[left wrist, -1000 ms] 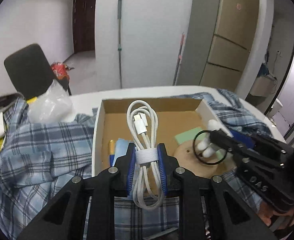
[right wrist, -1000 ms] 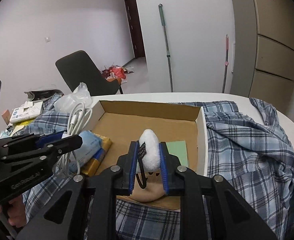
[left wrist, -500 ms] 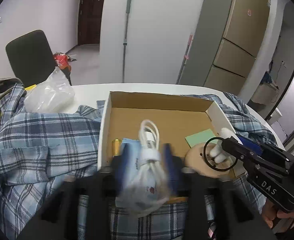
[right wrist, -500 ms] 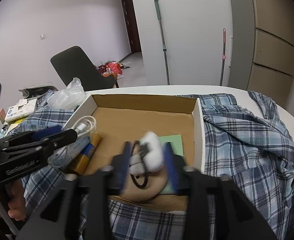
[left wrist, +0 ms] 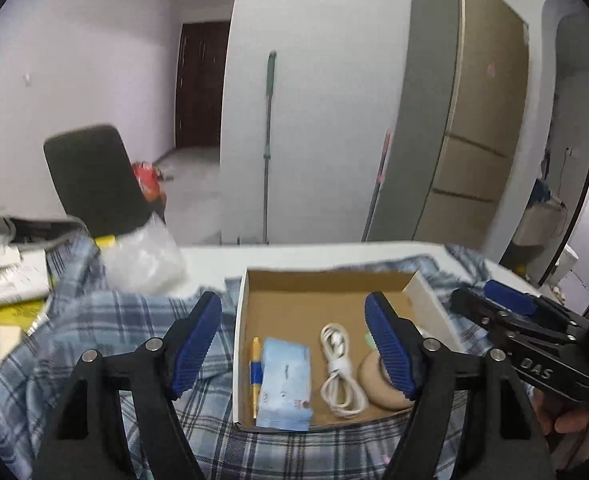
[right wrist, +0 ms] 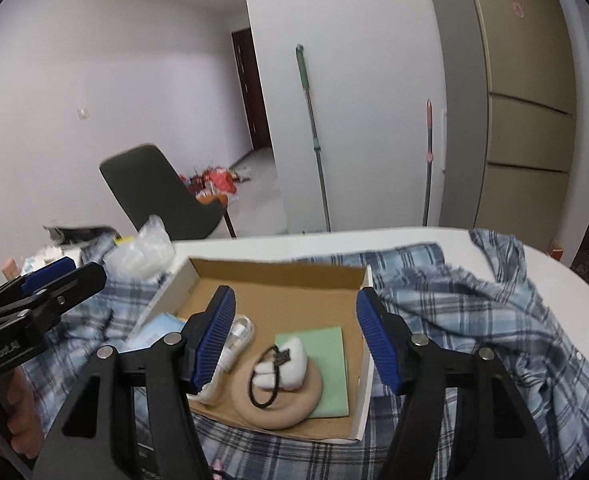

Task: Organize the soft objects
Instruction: 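Withdraw both grippers from the box toward the remaining items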

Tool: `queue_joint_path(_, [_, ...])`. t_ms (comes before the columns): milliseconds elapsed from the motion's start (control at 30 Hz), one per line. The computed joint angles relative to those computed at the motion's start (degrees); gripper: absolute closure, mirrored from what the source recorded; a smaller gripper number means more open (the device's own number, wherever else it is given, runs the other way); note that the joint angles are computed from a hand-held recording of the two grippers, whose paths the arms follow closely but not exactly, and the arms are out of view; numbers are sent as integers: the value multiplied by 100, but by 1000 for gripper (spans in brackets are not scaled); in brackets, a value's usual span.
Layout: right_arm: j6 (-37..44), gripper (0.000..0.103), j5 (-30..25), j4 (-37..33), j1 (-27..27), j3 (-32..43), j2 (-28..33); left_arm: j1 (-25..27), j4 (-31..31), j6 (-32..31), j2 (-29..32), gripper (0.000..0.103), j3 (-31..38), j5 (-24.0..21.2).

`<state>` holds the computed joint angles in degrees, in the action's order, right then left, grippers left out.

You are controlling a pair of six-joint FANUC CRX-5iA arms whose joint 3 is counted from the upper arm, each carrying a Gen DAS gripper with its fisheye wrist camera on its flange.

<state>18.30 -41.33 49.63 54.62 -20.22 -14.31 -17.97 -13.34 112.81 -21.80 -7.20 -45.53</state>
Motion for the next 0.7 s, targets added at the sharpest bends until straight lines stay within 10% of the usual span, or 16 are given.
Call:
queue_joint_path(400, [-549, 41, -582, 1217, 893, -291, -801, -1438, -1788, 1017, -947, 27, 253, -208])
queue_joint_path(700, [-971, 41, -1020, 1772, 1673, -785, -1208, -4252, -4624, 2998, -1263, 27, 406, -1896])
